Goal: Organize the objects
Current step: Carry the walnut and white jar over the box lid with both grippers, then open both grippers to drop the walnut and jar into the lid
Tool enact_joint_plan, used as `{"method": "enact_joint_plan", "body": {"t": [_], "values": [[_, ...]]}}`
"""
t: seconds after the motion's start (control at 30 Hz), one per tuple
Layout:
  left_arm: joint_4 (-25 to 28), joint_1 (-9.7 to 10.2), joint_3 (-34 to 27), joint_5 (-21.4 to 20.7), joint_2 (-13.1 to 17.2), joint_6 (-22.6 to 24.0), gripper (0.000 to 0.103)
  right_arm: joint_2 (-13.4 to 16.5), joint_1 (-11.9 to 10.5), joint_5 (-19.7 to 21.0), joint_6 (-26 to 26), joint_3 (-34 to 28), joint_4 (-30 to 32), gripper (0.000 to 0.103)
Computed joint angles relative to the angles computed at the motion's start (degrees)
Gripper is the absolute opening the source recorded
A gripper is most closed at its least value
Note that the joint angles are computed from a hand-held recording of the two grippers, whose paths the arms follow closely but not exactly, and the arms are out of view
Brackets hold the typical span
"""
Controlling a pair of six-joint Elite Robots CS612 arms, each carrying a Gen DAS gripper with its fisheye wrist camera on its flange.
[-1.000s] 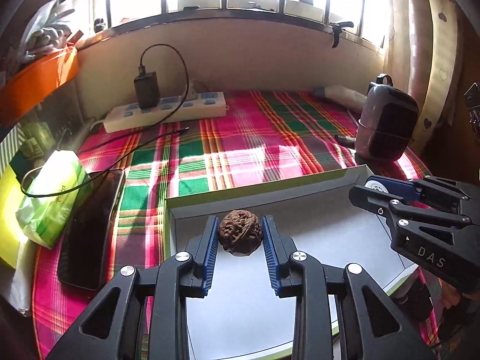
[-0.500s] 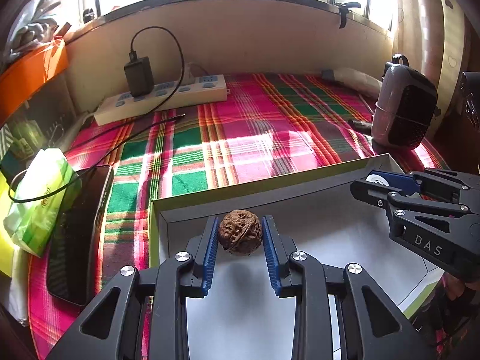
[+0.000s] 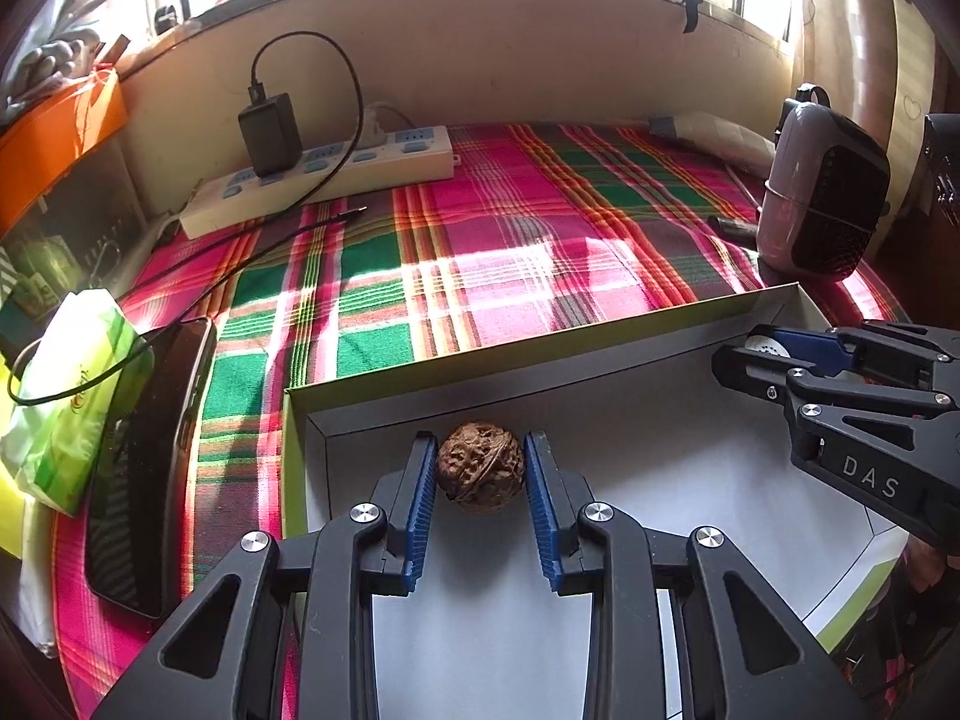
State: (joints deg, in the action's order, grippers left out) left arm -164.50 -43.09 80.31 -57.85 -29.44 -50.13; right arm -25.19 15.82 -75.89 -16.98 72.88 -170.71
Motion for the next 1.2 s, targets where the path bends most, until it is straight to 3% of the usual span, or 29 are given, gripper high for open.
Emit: {"method": "enact_joint_plan", "body": {"t": [0.67, 0.7, 0.87, 1.2], "values": [[3.8, 0.14, -0.9, -1.0, -0.1, -0.3, 0.029, 0.1, 0.4, -2.5, -0.3, -0.6, 1.1, 0.029], [3.6, 0.16, -0.8, -1.1, -0.1, -0.4, 0.03, 0.1, 0.4, -2.4, 0.0, -0.6, 1.0, 0.03], [2.7, 0.05, -0.4, -0.8, -0.3, -0.7, 0.036, -0.1, 0.3, -1.5, -0.1, -0.1, -0.1, 0.052], [0.7, -0.71, 1.4, 0.6, -1.5, -1.6, 0.037, -1.4, 0.0, -0.5, 0.3, 2.3, -2.2, 0.052]]}}
